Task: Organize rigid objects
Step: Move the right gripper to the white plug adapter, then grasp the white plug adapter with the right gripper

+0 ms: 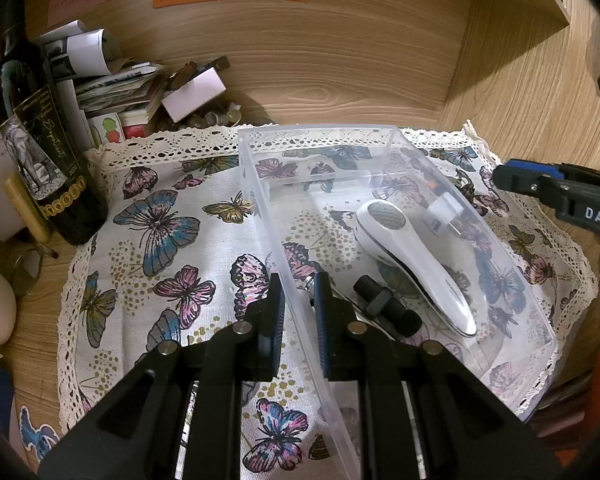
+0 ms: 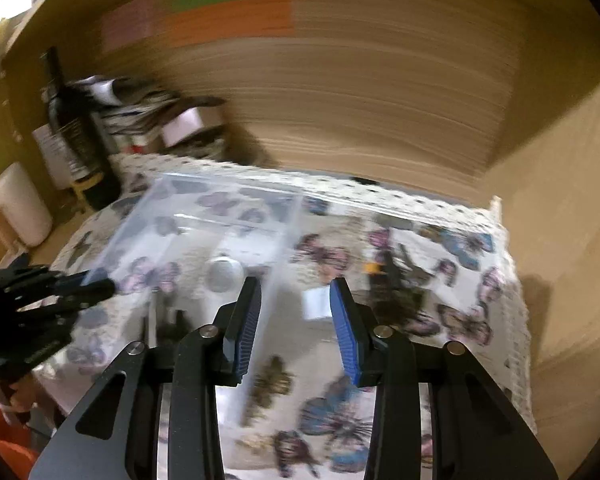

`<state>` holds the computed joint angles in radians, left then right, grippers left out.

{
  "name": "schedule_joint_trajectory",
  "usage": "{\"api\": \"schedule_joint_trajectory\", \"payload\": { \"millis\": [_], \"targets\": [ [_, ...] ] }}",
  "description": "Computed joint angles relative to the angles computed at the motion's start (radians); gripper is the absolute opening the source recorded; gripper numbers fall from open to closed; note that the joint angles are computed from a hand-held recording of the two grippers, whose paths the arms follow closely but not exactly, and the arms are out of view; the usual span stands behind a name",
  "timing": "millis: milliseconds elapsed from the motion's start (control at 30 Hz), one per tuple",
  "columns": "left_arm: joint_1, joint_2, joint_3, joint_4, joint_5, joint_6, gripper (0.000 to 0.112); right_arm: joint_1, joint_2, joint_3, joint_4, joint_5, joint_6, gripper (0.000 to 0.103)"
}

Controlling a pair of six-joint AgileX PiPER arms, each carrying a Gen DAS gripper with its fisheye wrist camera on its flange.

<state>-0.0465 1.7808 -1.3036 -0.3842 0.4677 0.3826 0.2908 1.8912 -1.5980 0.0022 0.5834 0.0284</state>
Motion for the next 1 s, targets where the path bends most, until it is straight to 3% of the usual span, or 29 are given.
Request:
{"api": "schedule_joint_trajectory", "payload": {
  "millis": [367, 1000],
  "targets": [
    [-0.005, -0.001, 0.001, 0.008, -0.003, -0.008, 0.015, -0.089, 0.060, 0.003, 0.043, 0.045, -0.011, 0.033],
    [0.004, 0.021, -0.027, -0.003, 0.009, -0.011, 0.015, -0.055, 0.273, -0.263, 0.087, 0.188, -0.119, 0.033]
  ]
}}
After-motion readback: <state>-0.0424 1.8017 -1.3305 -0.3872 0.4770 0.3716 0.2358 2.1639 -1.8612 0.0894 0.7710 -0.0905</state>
